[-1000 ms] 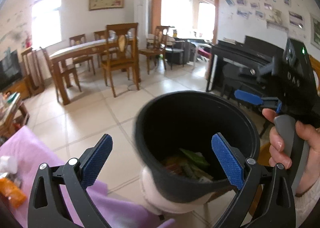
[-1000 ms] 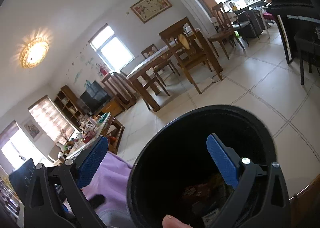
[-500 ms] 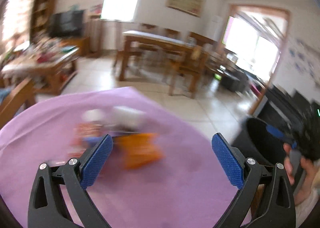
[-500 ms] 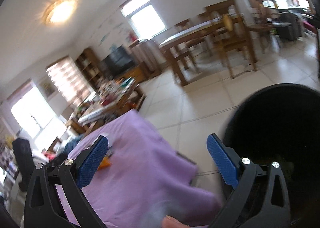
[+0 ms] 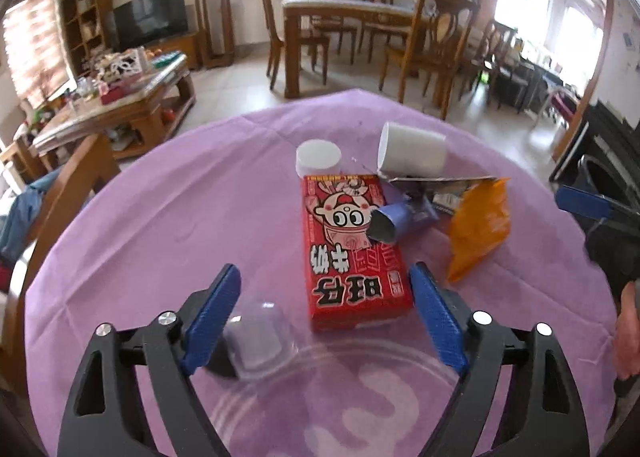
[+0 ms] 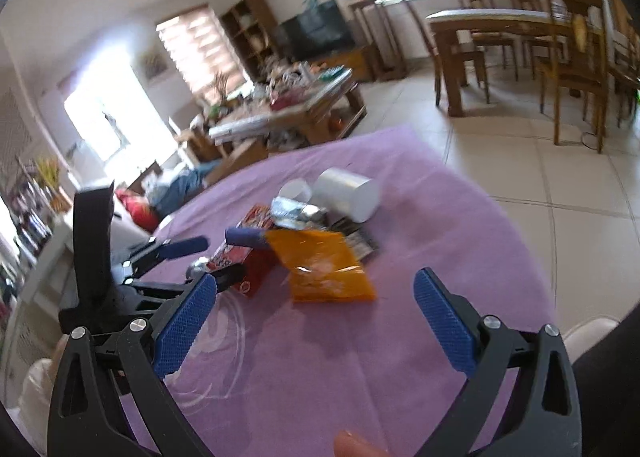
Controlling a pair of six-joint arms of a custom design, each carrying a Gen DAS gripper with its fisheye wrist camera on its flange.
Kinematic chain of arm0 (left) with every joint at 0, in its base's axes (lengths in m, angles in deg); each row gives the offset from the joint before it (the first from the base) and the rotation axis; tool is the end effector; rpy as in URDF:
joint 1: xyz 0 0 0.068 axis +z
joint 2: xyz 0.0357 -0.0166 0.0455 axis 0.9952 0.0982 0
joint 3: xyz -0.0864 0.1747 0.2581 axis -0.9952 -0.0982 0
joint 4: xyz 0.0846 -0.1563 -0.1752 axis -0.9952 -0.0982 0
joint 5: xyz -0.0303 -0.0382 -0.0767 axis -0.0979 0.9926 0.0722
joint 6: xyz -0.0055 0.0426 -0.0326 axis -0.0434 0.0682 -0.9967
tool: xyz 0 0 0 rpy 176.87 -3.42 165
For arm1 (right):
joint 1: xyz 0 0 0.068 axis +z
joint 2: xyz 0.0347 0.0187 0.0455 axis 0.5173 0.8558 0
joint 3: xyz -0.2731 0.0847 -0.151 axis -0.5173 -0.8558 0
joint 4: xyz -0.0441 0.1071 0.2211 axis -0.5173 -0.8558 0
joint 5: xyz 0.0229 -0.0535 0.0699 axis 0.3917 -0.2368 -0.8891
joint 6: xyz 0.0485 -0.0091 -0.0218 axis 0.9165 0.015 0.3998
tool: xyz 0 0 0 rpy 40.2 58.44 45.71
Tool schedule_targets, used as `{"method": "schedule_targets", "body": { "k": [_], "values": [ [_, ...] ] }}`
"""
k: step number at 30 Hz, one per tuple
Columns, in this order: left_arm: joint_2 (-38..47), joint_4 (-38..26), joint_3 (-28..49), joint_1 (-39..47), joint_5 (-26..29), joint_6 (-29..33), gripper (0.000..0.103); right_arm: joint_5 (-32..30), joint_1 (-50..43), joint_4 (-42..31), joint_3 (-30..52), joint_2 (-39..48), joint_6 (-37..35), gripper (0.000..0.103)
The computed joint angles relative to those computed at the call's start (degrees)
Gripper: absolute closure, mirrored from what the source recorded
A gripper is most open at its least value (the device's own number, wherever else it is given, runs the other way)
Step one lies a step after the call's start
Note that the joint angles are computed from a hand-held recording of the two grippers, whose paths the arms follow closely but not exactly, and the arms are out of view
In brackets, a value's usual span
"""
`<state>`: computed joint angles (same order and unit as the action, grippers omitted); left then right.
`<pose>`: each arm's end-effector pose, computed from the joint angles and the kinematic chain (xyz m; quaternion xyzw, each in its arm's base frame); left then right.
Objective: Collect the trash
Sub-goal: 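Grasp second red milk carton with left tool while right grasps orange snack bag, then drop red milk carton from left tool while right drops orange bag into bin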
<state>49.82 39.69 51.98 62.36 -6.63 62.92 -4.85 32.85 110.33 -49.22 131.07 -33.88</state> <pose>0.3134 -0.1236 0.1638 0.1167 0.9384 -0.0426 0.3223 0.2559 0.0275 0.1301 -0.1163 0.8762 0.2795 0.3750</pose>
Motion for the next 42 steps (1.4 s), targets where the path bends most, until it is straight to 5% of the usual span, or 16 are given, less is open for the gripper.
{"method": "schedule_targets", "body": {
  "k": [5,10,13,22,30,35,42],
  "values": [
    [4.14,-1.72,3.95,0.11,0.35,0.58,0.044,7.58,6.29,-3.87,4.65,3.44,0.12,0.008],
    [4.87,-0.12,4.72,1.67,1.95,-0.92,0.051,10.82,8.69,-5.6,6.48,5.86,-0.85,0.051],
    [4.04,1.55,3.49,2.26,1.7,-1.95,0.051,10.29,8.56,-5.05,6.15,5.9,-0.69,0.065],
    [-4.11,5.07,-2.9,3.82,1.45,-5.23,0.051,5.1,4.88,-2.45,0.75,0.44,-2.13,0.071],
    [-15.71,8.16,-10.62,2.7,1.41,-7.65,0.051,-8.43,-8.01,-3.62,-4.82,-9.31,-3.48,0.071],
    [-18.62,6.44,-9.24,-7.68,-3.06,-10.09,0.051,-18.78,-20.79,-10.29,-5.48,-17.03,-6.76,0.071],
    [-6.94,6.62,3.19,-27.55,-9.58,-12.01,0.051,-33.1,-41.7,-26.51,0.3,-19.95,-16.98,0.071]
  ]
}}
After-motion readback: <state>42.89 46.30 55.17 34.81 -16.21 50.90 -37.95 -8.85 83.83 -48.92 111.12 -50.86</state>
